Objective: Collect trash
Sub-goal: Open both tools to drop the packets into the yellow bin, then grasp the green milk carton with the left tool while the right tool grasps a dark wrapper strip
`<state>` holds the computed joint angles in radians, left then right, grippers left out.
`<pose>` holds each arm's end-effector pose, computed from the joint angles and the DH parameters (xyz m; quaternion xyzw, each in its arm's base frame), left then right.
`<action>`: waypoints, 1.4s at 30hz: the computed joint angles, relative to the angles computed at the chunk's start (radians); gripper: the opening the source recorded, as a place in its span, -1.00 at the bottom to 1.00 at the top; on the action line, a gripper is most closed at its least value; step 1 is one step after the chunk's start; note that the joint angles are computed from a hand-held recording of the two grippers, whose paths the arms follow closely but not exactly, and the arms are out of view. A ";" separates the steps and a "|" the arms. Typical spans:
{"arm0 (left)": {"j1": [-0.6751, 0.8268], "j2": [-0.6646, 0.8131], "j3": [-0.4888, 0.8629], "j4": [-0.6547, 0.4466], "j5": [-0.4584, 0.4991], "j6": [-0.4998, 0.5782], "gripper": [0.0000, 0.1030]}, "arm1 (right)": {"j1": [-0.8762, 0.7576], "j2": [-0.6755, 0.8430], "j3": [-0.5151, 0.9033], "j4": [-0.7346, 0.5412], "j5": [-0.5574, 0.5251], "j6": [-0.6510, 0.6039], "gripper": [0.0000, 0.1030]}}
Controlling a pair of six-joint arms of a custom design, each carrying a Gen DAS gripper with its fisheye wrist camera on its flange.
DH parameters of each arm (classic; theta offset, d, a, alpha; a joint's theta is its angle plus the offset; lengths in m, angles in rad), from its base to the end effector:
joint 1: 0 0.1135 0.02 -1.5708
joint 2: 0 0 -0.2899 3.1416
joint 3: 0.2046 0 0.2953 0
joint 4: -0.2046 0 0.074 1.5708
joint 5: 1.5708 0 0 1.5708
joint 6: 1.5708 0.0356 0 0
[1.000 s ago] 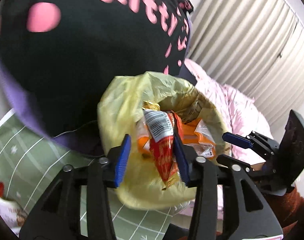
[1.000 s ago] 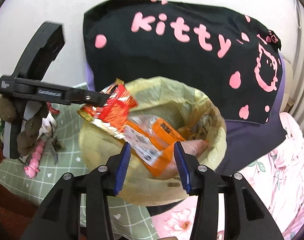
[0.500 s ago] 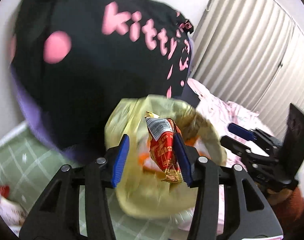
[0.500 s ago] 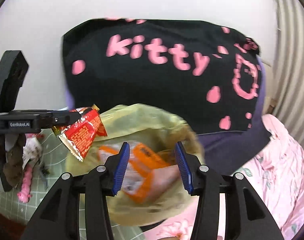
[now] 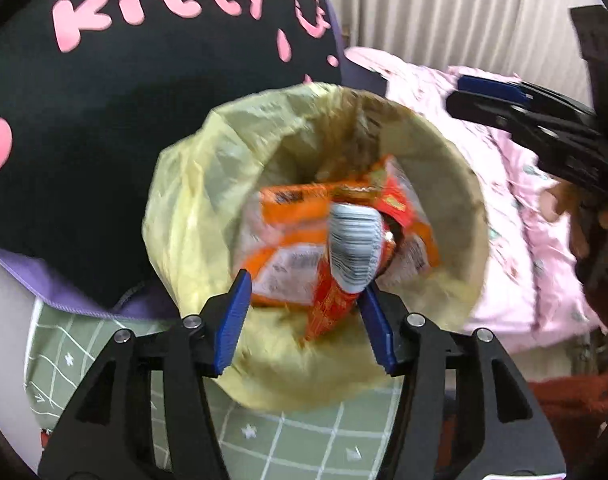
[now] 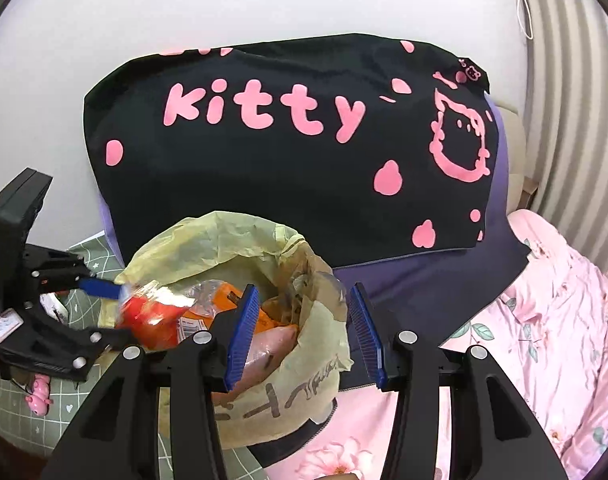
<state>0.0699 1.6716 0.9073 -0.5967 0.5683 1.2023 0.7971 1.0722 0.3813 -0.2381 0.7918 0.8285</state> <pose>0.3216 0.0033 0.1434 0.5369 0.7899 -0.1646 0.2465 0.1591 0.1266 0.1508 0.1354 0.8735 -0.0402 0.4658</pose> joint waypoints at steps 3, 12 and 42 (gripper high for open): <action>0.022 0.035 0.047 -0.106 0.012 0.046 -0.01 | -0.005 0.024 0.007 0.039 -0.014 -0.023 -0.14; 0.053 0.145 0.228 -0.176 0.154 -0.265 0.12 | 0.031 0.039 0.039 -0.001 0.039 0.010 -0.14; 0.826 0.486 0.603 -0.222 0.251 -0.206 0.25 | 0.122 0.628 0.442 0.378 -0.259 -0.254 0.10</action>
<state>0.8962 2.1578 1.5103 -0.8188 0.8188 0.9967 0.9191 1.6997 0.8231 0.1396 0.5331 0.5743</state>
